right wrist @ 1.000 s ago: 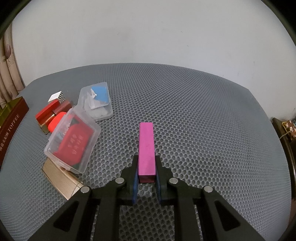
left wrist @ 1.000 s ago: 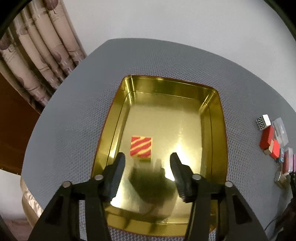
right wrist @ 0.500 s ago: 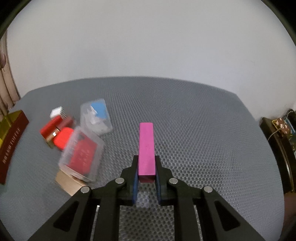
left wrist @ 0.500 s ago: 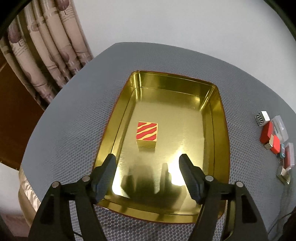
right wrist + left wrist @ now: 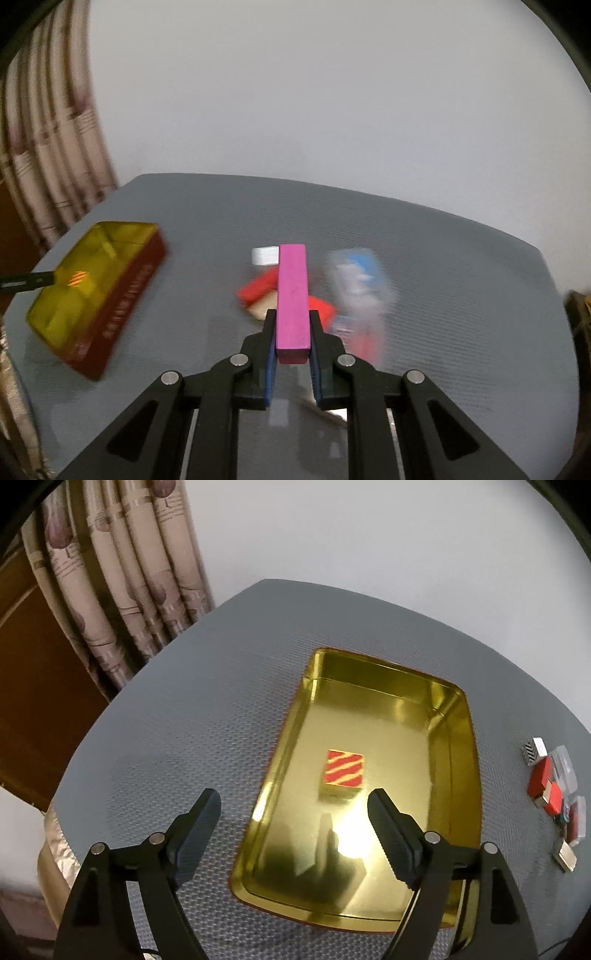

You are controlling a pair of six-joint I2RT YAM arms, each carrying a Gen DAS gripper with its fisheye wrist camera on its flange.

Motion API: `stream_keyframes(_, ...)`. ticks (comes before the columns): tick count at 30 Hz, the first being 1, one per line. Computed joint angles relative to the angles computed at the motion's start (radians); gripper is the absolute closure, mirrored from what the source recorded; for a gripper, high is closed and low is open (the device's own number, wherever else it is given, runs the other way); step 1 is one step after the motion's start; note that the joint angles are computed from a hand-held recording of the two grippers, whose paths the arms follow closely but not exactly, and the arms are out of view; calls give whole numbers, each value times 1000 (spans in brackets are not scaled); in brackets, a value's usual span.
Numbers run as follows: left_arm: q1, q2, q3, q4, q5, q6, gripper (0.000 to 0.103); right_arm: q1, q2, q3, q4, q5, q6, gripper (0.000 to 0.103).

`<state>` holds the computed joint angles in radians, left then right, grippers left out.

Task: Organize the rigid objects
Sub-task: 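Carry the pink eraser into the tin with the right gripper and release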

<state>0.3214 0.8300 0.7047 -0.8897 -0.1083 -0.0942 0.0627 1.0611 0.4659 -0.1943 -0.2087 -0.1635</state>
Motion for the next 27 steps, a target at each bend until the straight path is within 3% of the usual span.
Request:
stream_keyframes(5,69,8,2,3,42,38,24,252,-10,49,-52,84,105,88)
stream_keyframes(7,100,13,4,8,61,58,24,347,-38,146,-190,117,140,88)
stream_keyframes(14,245,56,27,28,126,115,24,622,174,288,-130,232,239,88)
stream_keyframes(27,374,108,49,23,202,165,24,731,582,596,-170,228,313,88)
